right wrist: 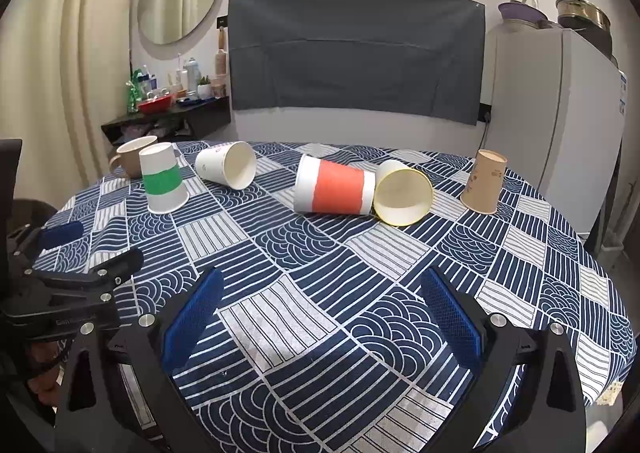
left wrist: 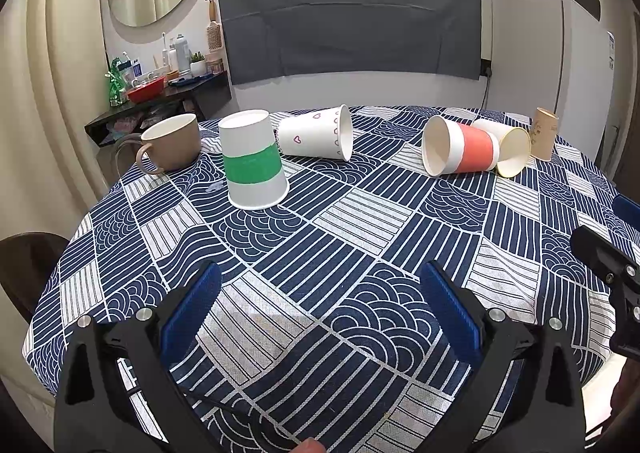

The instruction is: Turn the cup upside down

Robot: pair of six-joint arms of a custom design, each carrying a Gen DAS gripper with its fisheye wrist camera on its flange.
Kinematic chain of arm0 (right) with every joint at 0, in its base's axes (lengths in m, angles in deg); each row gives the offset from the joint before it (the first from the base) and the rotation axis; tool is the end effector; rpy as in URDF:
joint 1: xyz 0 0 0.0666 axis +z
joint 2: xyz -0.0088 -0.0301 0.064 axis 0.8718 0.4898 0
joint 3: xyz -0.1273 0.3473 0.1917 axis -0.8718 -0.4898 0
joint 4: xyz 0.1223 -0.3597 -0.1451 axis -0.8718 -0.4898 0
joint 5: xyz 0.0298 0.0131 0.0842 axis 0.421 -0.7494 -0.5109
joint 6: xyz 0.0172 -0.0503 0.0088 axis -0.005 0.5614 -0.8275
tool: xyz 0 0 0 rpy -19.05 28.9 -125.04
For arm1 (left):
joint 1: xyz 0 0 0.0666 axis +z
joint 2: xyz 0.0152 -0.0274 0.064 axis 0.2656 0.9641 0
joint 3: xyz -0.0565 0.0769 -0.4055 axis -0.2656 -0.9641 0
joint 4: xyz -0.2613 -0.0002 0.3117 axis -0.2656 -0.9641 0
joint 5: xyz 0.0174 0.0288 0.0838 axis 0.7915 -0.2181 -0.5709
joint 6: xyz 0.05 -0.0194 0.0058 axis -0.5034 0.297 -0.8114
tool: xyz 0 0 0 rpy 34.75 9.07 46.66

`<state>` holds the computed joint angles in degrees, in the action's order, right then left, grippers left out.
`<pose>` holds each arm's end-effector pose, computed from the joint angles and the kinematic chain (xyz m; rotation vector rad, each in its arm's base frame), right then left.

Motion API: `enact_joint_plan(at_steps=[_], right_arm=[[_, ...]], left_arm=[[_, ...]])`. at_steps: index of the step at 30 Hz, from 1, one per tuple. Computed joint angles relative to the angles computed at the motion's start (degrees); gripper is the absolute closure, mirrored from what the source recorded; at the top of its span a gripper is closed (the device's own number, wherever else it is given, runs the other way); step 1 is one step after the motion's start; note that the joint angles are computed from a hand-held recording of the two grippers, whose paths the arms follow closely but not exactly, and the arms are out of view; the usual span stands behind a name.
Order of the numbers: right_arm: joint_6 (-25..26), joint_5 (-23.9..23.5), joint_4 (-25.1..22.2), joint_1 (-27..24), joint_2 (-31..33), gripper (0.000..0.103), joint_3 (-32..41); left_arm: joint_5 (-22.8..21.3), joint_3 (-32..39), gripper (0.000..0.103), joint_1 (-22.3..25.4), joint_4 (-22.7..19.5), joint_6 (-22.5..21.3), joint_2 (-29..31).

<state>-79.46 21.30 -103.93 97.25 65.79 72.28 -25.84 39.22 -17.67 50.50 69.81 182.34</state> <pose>0.4266 0.2893 0.3769 0.1143 2.0850 -0.0864 0.4978 -0.3122 0.3687 0.3196 2.1684 -0.0701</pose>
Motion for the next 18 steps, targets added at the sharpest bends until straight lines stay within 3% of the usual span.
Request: enact_joint_plan(at_steps=[18], right_arm=[[0.11, -1.16, -1.03, -0.39, 0.63, 0.008, 0.61]], left_arm=[[0.93, 0.64, 0.006, -0.25, -0.52, -0.32, 0.46]])
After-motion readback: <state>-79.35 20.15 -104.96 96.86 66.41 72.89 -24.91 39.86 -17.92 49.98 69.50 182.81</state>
